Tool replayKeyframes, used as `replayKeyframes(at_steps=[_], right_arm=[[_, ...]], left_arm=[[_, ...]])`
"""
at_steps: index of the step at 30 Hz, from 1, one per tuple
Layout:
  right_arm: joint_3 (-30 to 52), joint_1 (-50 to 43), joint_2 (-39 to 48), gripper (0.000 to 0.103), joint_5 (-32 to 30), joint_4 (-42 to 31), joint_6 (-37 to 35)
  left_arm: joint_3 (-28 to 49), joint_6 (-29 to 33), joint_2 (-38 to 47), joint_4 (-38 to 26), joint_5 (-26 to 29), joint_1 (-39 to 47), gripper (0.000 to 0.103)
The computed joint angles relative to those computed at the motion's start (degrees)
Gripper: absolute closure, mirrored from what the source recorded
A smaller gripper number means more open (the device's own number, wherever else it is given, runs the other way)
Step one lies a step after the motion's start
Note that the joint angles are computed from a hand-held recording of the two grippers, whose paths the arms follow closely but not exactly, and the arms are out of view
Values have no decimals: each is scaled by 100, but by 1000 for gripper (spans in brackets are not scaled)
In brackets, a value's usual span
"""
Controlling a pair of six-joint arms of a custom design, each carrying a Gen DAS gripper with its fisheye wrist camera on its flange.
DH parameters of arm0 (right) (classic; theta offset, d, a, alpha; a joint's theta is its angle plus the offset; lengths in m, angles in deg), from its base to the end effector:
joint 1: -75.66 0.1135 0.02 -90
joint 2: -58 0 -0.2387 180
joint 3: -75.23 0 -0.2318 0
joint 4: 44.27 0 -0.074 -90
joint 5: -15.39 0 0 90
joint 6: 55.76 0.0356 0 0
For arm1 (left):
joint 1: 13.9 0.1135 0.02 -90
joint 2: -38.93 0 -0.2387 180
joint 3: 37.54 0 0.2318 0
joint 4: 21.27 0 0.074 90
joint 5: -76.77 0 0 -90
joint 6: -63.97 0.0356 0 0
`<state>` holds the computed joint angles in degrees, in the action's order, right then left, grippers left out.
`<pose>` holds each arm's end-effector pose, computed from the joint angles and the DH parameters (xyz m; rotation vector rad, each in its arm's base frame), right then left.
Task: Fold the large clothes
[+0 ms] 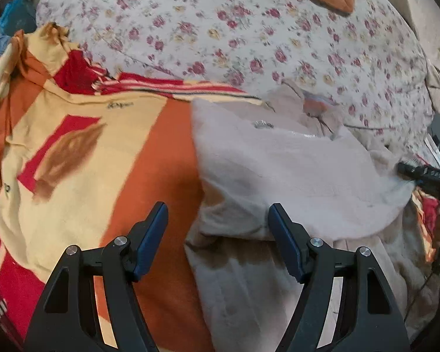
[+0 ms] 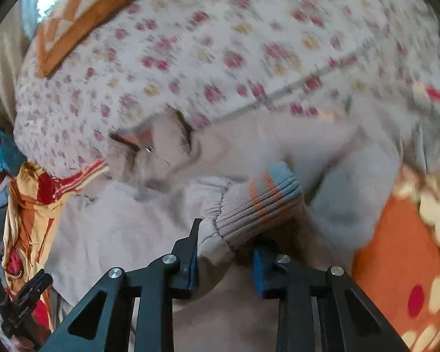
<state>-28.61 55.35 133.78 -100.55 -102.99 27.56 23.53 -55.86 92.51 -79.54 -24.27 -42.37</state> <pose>0.2387 -0.0718 0.2562 0.1334 2.4794 0.3910 0.1588 -0.0784 0.2514 -0.1132 2.4442 -0.2180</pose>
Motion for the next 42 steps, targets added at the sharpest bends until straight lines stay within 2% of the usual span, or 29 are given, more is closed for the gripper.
replayKeyframes(at_steps=[3, 6, 7, 9, 11, 13, 16, 18, 20, 21, 23, 26, 31, 34, 36, 38, 42], right_arm=[[-252, 62, -249, 77, 400, 425, 55], [-126, 134, 512, 77, 942, 206, -132], [28, -23, 841, 76, 838, -83, -216], [17, -488, 830, 70, 337, -257, -265], [-45, -814, 509, 54, 122, -390, -364], [-8, -1057, 203, 53, -95, -712, -596], [75, -1290, -249, 52, -405, -1341, -1183], [39, -1330, -466, 48, -500, -1590, -1424], [-21, -1257, -573, 40, -549, -1702, -1488], [-87, -1177, -617, 39, -571, -1722, -1489], [-234, -892, -623, 39, -477, -1580, -1288], [-284, -670, -415, 39, -375, -1281, -875], [-57, -582, 334, 39, -281, -863, 21], [-118, -204, 391, 41, -217, -590, 322], [-317, 69, 205, 44, 37, -337, 341], [-365, 256, 199, 44, 596, -348, 375], [-472, -152, -557, 43, 909, -480, 139]], left_arm=[[58, -65, 59, -24, -373, 25, 32], [144, -101, 360, -129, -504, 117, 32], [174, -142, 455, -200, -533, 142, 32], [134, -189, 460, -250, -469, 244, 32], [118, -131, 299, -315, -267, 414, 32], [171, 53, 56, -477, 112, 613, 32], [363, 840, -277, -818, 939, 735, 32], [436, 1043, -271, -958, 841, 411, 32], [427, 914, -7, -891, 559, -2, 32], [426, 840, 189, -832, 490, -83, 32], [481, 609, 701, -703, 57, -331, 32], [498, 270, 960, -462, -499, -292, 32], [211, -69, 333, -293, -365, 926, 32], [93, 6, 351, -333, 143, 1399, 32], [53, -3, 378, -363, 33, 1281, 32], [160, 28, 347, -520, -137, 1090, 32], [304, -2, -22, -803, 127, 1135, 32]])
